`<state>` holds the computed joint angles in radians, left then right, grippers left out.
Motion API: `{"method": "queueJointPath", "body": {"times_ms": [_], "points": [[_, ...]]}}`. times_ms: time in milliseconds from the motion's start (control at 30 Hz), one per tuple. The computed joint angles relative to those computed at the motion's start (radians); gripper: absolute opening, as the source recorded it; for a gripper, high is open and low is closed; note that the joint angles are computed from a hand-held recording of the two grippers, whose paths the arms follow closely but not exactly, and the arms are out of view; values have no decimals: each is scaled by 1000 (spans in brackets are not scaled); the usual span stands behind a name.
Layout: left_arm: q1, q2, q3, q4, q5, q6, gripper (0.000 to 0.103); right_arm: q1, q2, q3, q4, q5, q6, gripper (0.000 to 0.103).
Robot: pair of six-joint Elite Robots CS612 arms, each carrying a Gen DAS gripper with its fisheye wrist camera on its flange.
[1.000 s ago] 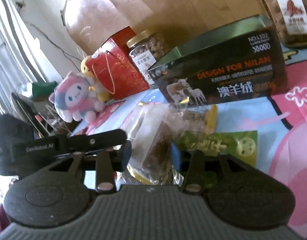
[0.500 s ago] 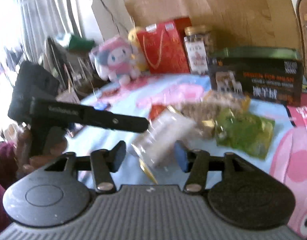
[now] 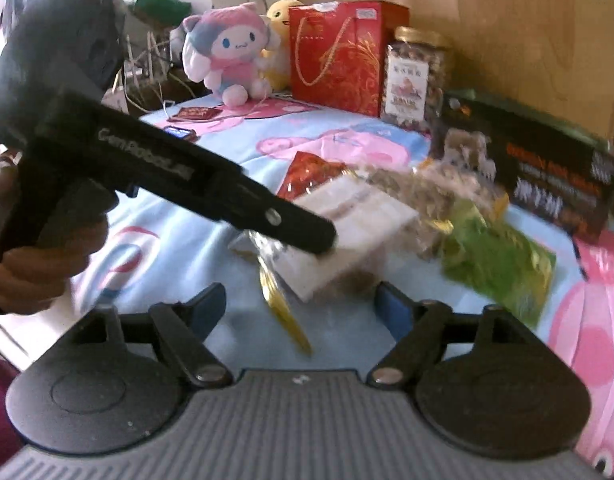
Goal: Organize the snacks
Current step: 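Carry the snack bar pack into the black tin box and release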
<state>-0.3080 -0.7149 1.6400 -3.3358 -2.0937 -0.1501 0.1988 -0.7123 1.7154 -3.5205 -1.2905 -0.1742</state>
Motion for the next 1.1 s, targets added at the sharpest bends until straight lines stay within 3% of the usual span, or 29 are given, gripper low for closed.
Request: {"method": "queueJointPath", "body": {"times_ms": [100,200,333,433,767,900,933,1100], "points": [[5,-14,19,-14,-7,-16,45,8,5,-4,-37,-60,11,56],[15,-21,17,-59,-52,-41,45,-15,-4,14,-93,7,70,55],[3,-21,-26,-100,-46,-22,46,-13,-4,5,-207,-48,37,55],[-15,-4,-105,-82,-29,-3,45,-30,3,-36,-222,-70,47,55],[-70,122,-421,140,53,-36,45,-125,51,-235,-16,-44,364,55],[-93,132,-427,142,190,0,46,-117,80,-277,-1,-171,409,54],[-91,129,-417,128,196,-2,46,-118,84,-275,-17,-185,448,55],[-47,108,-339,18,82,-55,47,-130,65,-189,-160,-143,536,55]]}}
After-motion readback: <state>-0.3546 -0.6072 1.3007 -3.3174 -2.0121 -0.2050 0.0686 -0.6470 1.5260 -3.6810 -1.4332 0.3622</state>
